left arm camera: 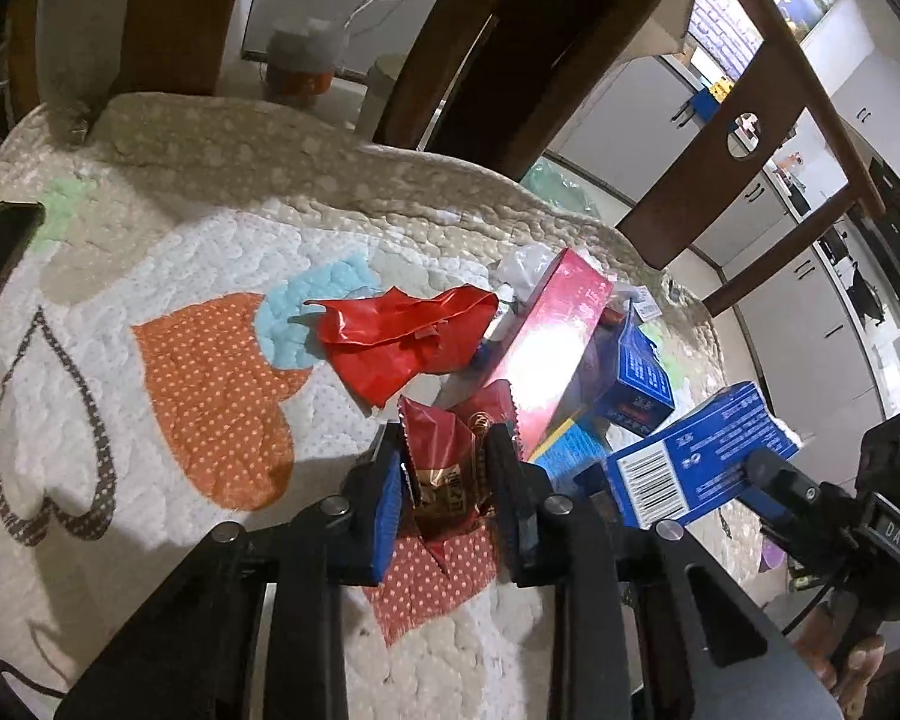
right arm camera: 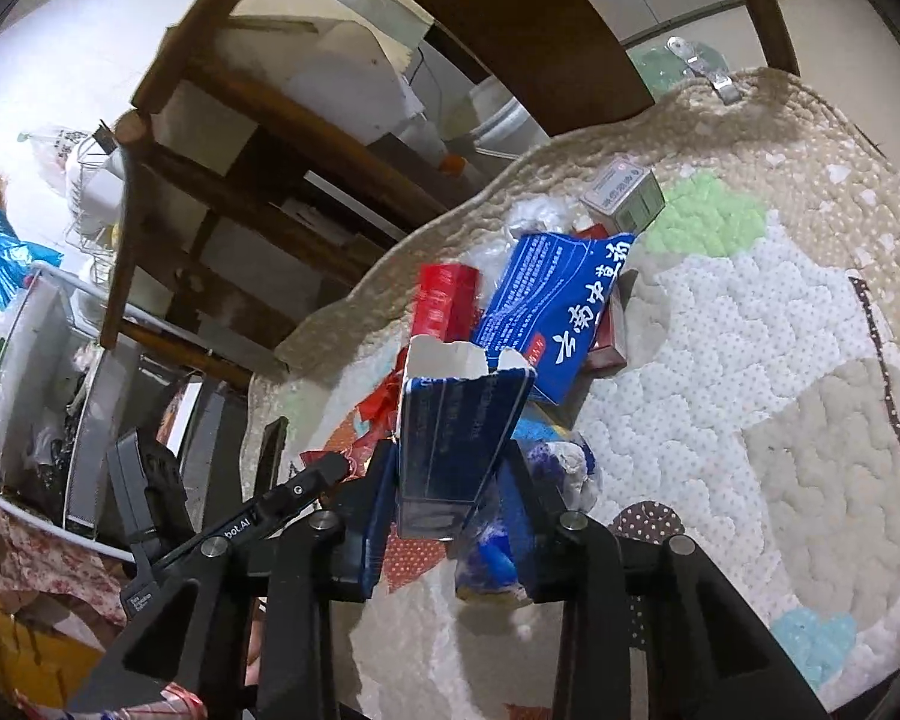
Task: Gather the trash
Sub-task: 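Carry wrapper and blue box over the purple basket with both tools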
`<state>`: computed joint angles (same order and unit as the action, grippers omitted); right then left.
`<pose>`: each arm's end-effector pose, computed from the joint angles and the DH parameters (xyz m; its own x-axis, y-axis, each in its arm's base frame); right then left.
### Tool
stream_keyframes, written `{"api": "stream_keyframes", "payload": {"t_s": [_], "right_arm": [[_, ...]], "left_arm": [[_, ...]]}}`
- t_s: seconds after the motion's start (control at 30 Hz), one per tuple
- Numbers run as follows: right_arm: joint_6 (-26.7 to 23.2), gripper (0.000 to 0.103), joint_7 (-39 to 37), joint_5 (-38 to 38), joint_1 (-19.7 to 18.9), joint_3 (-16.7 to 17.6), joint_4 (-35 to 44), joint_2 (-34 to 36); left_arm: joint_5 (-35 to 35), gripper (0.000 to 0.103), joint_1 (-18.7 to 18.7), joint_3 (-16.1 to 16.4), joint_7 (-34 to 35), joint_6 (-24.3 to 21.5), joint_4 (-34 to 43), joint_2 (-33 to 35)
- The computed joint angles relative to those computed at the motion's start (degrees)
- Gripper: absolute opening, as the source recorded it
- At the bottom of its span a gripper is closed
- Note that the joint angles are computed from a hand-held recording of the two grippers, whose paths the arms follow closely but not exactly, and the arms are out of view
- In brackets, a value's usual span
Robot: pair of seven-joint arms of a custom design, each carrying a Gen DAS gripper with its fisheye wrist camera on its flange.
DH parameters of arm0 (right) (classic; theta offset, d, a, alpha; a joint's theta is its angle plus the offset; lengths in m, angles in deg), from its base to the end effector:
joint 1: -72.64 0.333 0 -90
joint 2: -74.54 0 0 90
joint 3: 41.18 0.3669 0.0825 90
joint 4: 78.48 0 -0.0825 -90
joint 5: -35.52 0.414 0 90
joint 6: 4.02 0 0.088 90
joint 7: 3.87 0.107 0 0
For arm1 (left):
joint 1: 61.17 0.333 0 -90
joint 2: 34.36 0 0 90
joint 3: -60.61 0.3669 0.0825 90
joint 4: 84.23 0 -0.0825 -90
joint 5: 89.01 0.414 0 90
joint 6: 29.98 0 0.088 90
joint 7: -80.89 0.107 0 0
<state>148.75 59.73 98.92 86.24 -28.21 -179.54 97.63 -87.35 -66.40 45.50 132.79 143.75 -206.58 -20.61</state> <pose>0.6706 0.2838 0.4130 0.1415 -0.7038 -0.6961 -0.9203 0.1654 -0.3544 0.6102 -0.2189 0.4028 0.1752 -0.8934 0.4137 -0.8067 -0.3711 -0.4599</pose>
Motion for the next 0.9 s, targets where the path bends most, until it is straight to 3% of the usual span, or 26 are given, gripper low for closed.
{"api": "stream_keyframes", "payload": {"t_s": [0.17,0.23,0.5,0.77,0.9], "right_arm": [[0.7,0.036,-2.9,3.0,-0.7,0.1,-2.6,-2.8],[1.3,0.036,-4.3,4.0,-0.7,-0.3,-4.0,-4.2],[5.1,0.036,-7.3,5.3,-0.1,-3.0,-10.2,-9.6],[10.4,0.036,-5.9,3.1,-1.7,-7.0,-17.8,-14.9],[13.3,0.036,-3.4,0.6,-3.3,-9.2,-21.4,-17.2]], "left_arm": [[8.0,0.025,-5.6,5.7,-7.6,-0.9,-1.6,-3.1],[10.8,0.025,-6.4,6.3,-9.9,-0.8,-2.2,-4.3],[15.2,0.026,-7.1,4.2,-11.3,-2.3,-1.4,-6.5],[6.1,0.026,-7.0,-2.8,1.8,-4.6,7.7,-0.1],[6.3,0.026,-10.0,-4.0,6.2,-7.7,16.3,5.8]]}}
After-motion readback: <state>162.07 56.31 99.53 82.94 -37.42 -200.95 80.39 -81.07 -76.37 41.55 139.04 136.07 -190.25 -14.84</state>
